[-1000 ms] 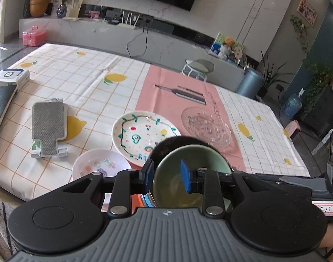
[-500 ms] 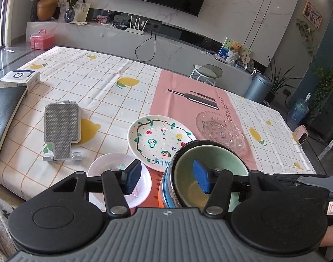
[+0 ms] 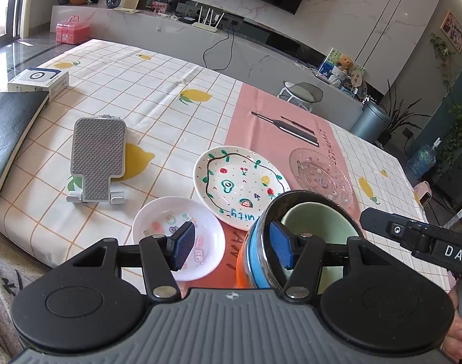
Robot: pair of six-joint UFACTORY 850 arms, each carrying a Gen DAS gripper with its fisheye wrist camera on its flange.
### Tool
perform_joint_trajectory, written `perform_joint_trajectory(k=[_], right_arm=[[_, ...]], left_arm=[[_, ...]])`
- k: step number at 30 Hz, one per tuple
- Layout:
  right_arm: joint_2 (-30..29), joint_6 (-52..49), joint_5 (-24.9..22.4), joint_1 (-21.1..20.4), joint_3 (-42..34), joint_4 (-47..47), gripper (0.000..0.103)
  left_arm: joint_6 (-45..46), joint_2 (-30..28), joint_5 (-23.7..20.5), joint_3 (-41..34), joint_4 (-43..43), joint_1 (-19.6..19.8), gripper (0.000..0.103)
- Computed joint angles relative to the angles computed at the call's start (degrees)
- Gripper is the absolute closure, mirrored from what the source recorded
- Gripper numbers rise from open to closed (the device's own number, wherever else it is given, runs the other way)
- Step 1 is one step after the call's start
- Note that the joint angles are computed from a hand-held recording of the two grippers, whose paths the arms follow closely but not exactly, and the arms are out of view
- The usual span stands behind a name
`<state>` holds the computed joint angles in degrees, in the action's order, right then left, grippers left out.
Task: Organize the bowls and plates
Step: 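Lower the pale green bowl into the steel bowls with both tools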
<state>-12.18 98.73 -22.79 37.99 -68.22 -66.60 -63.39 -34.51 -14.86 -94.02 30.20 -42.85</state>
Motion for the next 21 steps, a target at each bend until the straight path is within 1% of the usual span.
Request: perform_joint_trajectory(k=[2,3,6,8,10,13,18,21], right_arm=[[-0.5,-1.1,-1.1,-0.6,-0.1,2.6,0.034],[-0.8,-1.9,-1.2,-0.8,-0.1,3.8,0.032],[-2.0,-6.3,-0.9,-1.6,-0.5,8.6,0.032],[-3.0,-9.2,-0.8,-1.9,-0.8,11.5,0.032],[-3.8,-11.8,-1.3,-1.9,-1.2,13.5,0.032],[-4.9,-14.2,-2.7,-1.6,-2.0,15.2,0.031],[-5.8,-16.9,-2.6,-1.4,-2.5,17.3,0.029],[-6.6,-20.1,-2.1,-1.2,-3.2,19.1,0.025]], left_arm=[[0.9,-0.1,-0.4,-0.1,-0.8,0.1,0.034],[2.6,-0.1,-0.3,-0.1,-2.5,0.2,0.034],[5.7,-0.6,-1.5,-0.8,-5.3,0.2,0.032],[3.4,-0.8,-2.2,-1.1,-2.6,0.0,0.028],[2.7,-0.9,-2.5,-1.1,-1.7,-0.1,0.028],[3.2,-0.8,-2.3,-1.0,-2.5,-0.1,0.028],[4.1,-0.9,-2.5,-1.2,-4.0,0.0,0.026],[3.1,-0.9,-2.7,-1.2,-2.7,-0.1,0.026]])
